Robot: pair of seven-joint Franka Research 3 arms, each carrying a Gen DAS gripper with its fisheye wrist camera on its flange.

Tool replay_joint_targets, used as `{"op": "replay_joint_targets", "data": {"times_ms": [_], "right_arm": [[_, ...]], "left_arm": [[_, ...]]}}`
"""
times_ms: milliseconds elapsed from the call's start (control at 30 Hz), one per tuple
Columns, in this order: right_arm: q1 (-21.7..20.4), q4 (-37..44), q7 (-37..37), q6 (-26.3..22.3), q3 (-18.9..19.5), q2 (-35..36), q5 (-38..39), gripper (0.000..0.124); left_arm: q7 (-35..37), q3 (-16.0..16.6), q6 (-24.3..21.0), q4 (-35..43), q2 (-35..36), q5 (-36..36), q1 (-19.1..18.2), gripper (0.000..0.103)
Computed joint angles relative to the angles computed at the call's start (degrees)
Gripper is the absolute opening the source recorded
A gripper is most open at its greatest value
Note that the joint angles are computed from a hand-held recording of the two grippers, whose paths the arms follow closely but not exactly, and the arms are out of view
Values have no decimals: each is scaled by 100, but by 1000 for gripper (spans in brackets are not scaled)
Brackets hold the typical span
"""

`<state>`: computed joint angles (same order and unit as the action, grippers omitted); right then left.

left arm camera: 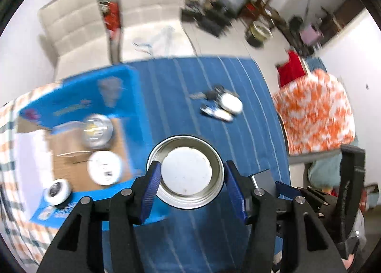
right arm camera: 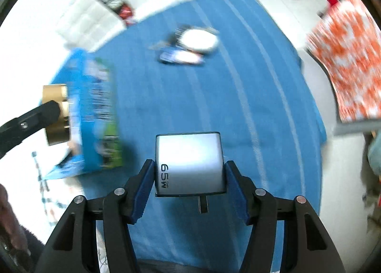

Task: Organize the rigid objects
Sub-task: 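Carry the power bank and silver tin over the blue carton with both grippers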

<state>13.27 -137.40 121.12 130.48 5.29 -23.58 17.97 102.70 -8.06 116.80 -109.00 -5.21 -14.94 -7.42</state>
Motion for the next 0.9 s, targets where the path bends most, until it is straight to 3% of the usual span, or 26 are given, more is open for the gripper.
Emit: {"op": "replay_joint_targets", "data": {"times_ms": [233,433,667,900], "right_arm": [[445,1641,-166,182,285,1050,-40,62],[938,3283,39,110,415,2747,21,62],[1340,5194,345,-519,305,4810,119,62],[1604,6247,496,-1039,232,5761,-95,62]], "left_arm": [[141,517,93,138,-282,33,574,51],[89,775,79,532,445,-71,1153,52],[5,638,-323,1377,1875,-44,1870,51],[219,366,-583,1616,2481,41,2225,51]]}}
